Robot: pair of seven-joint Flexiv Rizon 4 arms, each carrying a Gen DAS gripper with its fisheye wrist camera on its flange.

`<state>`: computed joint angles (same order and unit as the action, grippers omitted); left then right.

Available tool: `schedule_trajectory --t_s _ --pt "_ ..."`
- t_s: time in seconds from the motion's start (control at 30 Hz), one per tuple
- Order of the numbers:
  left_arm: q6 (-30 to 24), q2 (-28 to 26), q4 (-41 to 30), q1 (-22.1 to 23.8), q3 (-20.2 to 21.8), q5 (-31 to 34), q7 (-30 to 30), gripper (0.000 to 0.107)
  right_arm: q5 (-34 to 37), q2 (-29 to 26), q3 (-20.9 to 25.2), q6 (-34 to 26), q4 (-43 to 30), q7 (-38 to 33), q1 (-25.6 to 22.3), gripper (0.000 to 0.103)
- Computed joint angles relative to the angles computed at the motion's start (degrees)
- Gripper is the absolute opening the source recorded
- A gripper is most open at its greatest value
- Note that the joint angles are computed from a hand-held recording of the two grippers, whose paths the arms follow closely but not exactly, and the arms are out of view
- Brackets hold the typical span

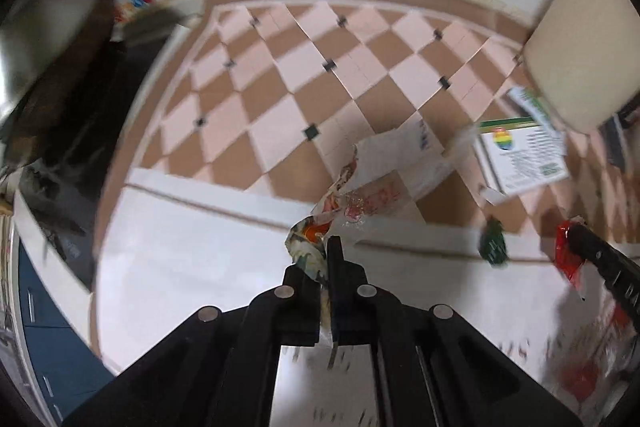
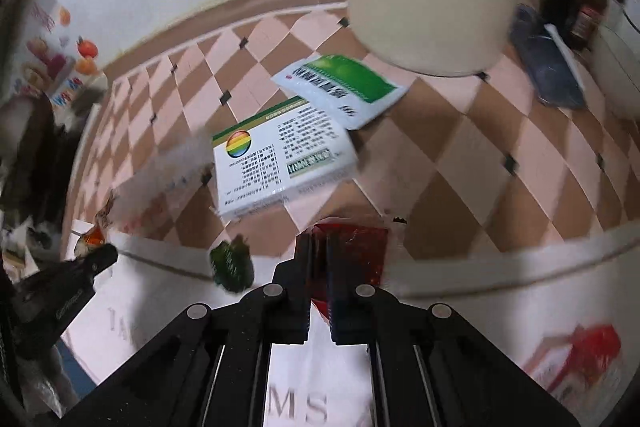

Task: Collect trash
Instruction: 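Grasp the clear printed wrapper with the left tool while the right tool grasps a red sachet, then lower wrapper and red sachet into the bin and open both tools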

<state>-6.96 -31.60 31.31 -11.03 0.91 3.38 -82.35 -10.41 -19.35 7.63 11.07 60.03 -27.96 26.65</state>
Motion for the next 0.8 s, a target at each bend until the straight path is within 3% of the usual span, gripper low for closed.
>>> schedule_trajectory --t_s 0.17,0.3,0.53,0.8 --pt "9.18 13.86 17.34 2.41 -0.43 -3.35 1.49 0.000 -1.97 7.80 1.21 5.44 7.41 7.84 0.66 0.006" --pt "11.21 22.47 27.75 6.17 -0.45 -9.38 4.60 0.000 -5.88 13.08 3.68 4.90 10.33 14.67 2.81 0.006" --pt "7.31 35.22 41.53 11.01 2.38 -16.48 13.64 0.000 -11.35 21.29 11.46 -0.25 15.01 29.44 8.28 0.006" --pt "-3.71 46.82 55.28 13.64 4.65 -8.19 22.62 0.000 -6.51 26.56 18.49 1.18 24.65 44.89 13.21 0.006"
